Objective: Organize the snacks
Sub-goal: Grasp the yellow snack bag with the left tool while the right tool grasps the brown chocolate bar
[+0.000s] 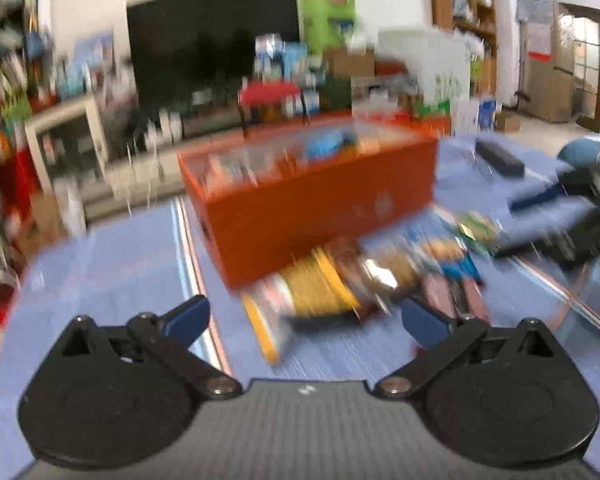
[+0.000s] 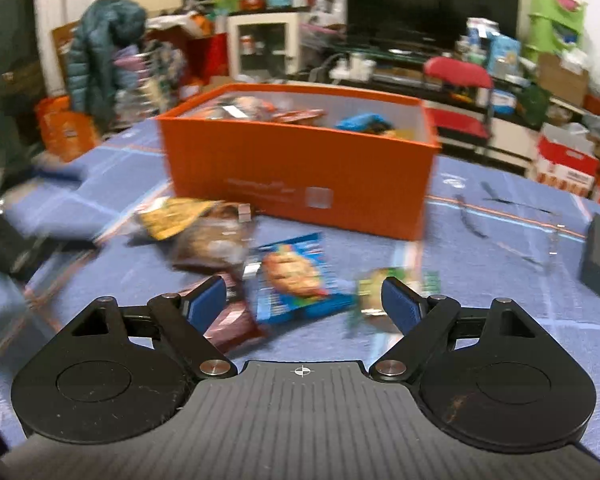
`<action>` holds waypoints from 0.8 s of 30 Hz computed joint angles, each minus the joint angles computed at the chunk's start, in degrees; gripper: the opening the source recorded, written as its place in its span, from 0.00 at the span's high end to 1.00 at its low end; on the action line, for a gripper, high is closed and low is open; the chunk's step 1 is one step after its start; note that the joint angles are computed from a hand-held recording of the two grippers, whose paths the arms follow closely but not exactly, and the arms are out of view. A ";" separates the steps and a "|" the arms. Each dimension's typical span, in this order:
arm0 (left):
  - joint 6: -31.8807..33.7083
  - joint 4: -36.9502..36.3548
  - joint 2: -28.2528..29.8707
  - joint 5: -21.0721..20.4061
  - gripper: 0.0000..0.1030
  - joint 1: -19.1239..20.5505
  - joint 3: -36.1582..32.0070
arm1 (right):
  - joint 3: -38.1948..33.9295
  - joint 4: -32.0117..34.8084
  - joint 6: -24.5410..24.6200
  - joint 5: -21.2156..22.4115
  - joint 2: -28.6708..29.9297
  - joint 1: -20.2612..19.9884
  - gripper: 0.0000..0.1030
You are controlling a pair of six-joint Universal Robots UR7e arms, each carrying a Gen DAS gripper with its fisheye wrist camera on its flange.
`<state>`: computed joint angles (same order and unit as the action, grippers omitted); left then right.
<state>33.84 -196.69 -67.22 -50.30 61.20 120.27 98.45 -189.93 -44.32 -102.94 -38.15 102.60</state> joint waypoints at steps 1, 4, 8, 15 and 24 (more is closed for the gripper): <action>3.52 -1.12 0.64 -2.18 0.02 0.88 -1.06 | 0.54 0.37 -0.20 0.03 -0.05 0.31 0.26; 14.48 4.53 1.83 -9.82 0.02 4.13 -5.51 | 2.24 -0.85 -3.25 -0.94 0.14 1.24 0.26; 16.47 21.20 2.57 -17.16 0.02 7.27 -12.36 | 2.58 2.65 -2.99 -0.16 -0.89 1.27 0.26; 15.80 33.47 4.77 -18.00 0.02 10.13 -18.15 | 0.97 6.42 -0.21 0.53 -0.75 0.88 0.26; 4.47 35.87 -6.15 -21.73 0.00 6.97 -3.51 | 2.25 4.34 -1.59 1.63 -1.13 1.62 0.24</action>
